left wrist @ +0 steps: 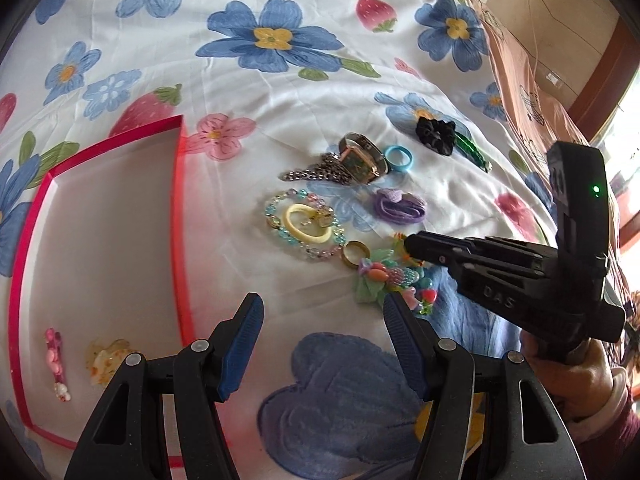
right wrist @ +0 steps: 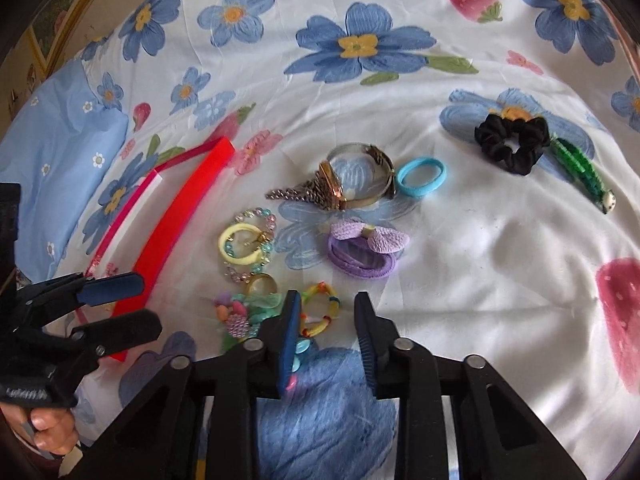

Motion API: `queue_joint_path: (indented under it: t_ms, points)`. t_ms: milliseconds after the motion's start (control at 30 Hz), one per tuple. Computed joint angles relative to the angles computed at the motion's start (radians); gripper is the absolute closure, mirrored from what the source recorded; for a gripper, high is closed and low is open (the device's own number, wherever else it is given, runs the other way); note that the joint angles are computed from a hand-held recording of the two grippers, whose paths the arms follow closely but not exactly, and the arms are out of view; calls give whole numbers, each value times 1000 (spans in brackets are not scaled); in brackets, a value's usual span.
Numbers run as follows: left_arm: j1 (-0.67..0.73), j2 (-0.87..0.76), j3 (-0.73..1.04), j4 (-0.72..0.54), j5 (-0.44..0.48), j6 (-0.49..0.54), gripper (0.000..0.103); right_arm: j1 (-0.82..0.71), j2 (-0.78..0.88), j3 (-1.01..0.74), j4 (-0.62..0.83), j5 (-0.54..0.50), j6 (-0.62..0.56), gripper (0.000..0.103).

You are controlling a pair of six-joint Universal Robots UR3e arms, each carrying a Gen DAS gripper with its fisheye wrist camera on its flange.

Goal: Organize jewelry
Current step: 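Grasp the beaded bracelet with the left tool while the right tool grasps a multicolour ring, then carry the bracelet and ring into the box and open both tools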

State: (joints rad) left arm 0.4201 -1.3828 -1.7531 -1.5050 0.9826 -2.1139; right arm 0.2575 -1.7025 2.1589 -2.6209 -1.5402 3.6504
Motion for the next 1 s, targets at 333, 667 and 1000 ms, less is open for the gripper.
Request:
queue_joint_path:
  t_ms: [333,667,1000]
  points:
    - [-145,-100,-10,147,18,-113,53,-75,-210,127,-6,17,14,101]
    - [-187,-87,-35,189,-14,-109,96,-122,-361,187,39,40,22,101]
    - [62,90,30,-166,-140,132,97,-56,-349,161,0,13,57,101]
